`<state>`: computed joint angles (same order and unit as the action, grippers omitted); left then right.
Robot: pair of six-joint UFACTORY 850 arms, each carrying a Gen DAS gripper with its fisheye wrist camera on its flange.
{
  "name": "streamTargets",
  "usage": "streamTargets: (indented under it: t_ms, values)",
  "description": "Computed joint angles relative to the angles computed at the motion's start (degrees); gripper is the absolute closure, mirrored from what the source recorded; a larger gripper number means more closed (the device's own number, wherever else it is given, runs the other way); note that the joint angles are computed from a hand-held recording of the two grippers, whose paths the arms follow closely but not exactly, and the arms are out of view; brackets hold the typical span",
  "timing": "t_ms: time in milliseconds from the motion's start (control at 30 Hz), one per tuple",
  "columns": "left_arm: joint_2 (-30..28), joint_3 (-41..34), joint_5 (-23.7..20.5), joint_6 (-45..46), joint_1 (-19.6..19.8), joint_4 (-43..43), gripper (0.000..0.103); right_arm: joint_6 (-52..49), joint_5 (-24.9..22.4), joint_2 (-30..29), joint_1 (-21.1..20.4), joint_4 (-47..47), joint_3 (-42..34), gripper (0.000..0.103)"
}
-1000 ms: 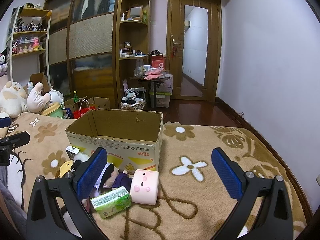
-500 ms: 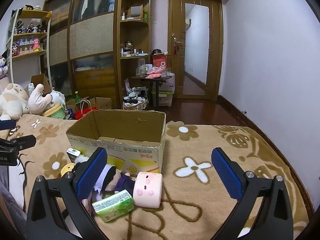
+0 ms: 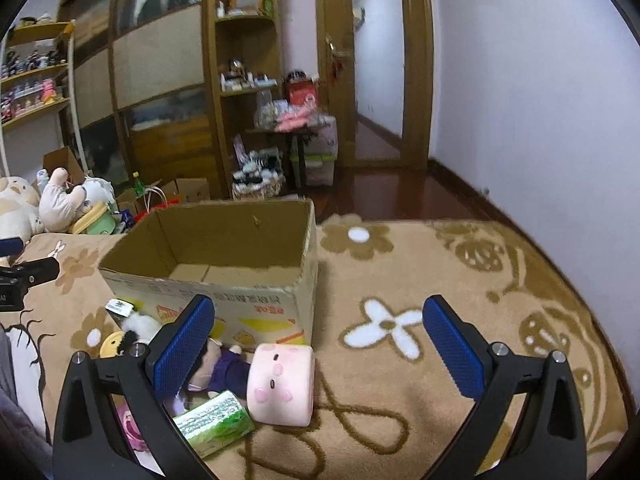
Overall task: Organize soft objects
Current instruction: 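Lower the left tool onto the yellow bear while the right tool grasps the pink pig plush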
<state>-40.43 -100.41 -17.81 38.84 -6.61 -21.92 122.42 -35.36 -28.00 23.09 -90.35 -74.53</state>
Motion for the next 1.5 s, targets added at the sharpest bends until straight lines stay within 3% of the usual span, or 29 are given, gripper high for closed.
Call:
streamTargets:
  t_ms: [267,733,1233,1400,1500]
  values:
    - [-5.73,-6.62,-9.08,-11.80,-0.70,11.67,0.000,-10.18,4.11,-3.72,-2.00,9.85,-3.60,0.000]
    - [-14.56,-16.19,-23.80,-17.10,-1.85,20.05,0.000,-19.61,9.43,-8.61,-4.00,18.06,-7.26,0.000]
    - [-21.14,-24.76,-33.33,-16.49,-1.07,13.63,0.000,-29.90,15.35,-11.43,-5.11,27.13,-9.52,0.022]
    - [-21.76,-26.20,-36.08,-13.05,-0.31,8.90,0.022,-29.19,16.36,-11.07,-5.02,26.50,-9.01,0.026]
    - [-20.41,-24.16,-35.50,-11.53,-0.50,7.54,0.031,-30.34,17.27,-10.85,-5.23,27.93,-8.78,0.030]
